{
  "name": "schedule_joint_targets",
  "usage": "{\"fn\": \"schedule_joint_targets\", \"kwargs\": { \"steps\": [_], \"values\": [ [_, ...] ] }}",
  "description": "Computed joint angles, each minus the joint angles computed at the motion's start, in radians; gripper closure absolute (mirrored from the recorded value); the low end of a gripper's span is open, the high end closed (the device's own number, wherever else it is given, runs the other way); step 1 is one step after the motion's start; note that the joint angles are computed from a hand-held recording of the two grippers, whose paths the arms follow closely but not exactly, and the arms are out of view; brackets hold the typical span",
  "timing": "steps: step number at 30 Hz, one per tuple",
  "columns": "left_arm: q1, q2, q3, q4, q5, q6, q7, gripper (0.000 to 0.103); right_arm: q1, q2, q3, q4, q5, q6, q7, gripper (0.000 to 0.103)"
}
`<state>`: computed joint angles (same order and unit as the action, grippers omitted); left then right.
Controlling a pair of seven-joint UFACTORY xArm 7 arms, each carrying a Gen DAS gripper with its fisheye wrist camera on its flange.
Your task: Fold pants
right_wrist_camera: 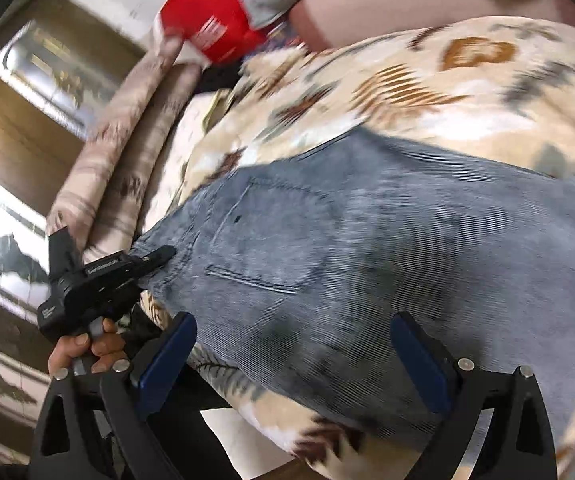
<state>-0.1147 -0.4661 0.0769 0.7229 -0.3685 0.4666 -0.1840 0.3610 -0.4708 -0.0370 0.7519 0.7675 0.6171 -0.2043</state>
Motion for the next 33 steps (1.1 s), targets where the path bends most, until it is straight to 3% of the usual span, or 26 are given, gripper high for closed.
{"fn": "schedule_joint_targets", "kwargs": {
  "steps": [6, 13, 17, 19, 21, 22, 24, 26, 28, 30, 33],
  "values": [
    [0.019, -0.041, -0.18, 0.06, 0.224, -0.06, -0.044, 0.091, -0.11, -0.193, -0.078, -0.147, -0.036, -0.044, 0.083, 0.005],
    [-0.123, -0.017, -0.327, 0.103, 0.384, -0.099, -0.03, 0.092, -0.19, -0.339, -0.183, -0.262, -0.053, -0.117, 0.175, 0.005],
    [-0.233, 0.095, -0.349, 0.133, 0.399, -0.031, -0.021, 0.089, -0.221, -0.382, -0.233, -0.297, -0.069, -0.142, 0.219, 0.005],
    [-0.32, 0.233, -0.309, 0.197, 0.324, 0.116, 0.099, 0.078, -0.238, -0.382, -0.253, -0.306, -0.082, -0.131, 0.25, 0.005],
    [-0.326, 0.234, -0.308, 0.184, 0.298, 0.127, 0.144, 0.075, -0.24, -0.372, -0.267, -0.303, -0.092, -0.11, 0.269, 0.005],
    [-0.357, 0.201, -0.273, 0.163, 0.253, 0.108, 0.195, 0.066, -0.236, -0.364, -0.267, -0.299, -0.095, -0.104, 0.272, 0.005],
    [-0.41, 0.149, -0.186, 0.167, 0.075, 0.152, 0.329, 0.052, -0.232, -0.358, -0.269, -0.295, -0.105, -0.095, 0.265, 0.004],
    [-0.355, 0.068, -0.194, 0.133, 0.007, 0.114, 0.361, 0.038, -0.221, -0.357, -0.277, -0.294, -0.105, -0.083, 0.25, 0.004],
    [-0.306, -0.01, -0.171, 0.087, 0.034, 0.033, 0.319, 0.026, -0.187, -0.352, -0.283, -0.28, -0.087, -0.062, 0.232, 0.004],
    [-0.227, -0.041, -0.18, 0.063, 0.087, 0.002, 0.264, 0.024, -0.143, -0.363, -0.294, -0.27, -0.06, -0.026, 0.199, 0.004],
    [-0.098, -0.011, -0.212, 0.061, 0.218, 0.037, 0.145, 0.024, -0.097, -0.36, -0.294, -0.251, -0.018, 0.039, 0.163, 0.004]
  ]
}}
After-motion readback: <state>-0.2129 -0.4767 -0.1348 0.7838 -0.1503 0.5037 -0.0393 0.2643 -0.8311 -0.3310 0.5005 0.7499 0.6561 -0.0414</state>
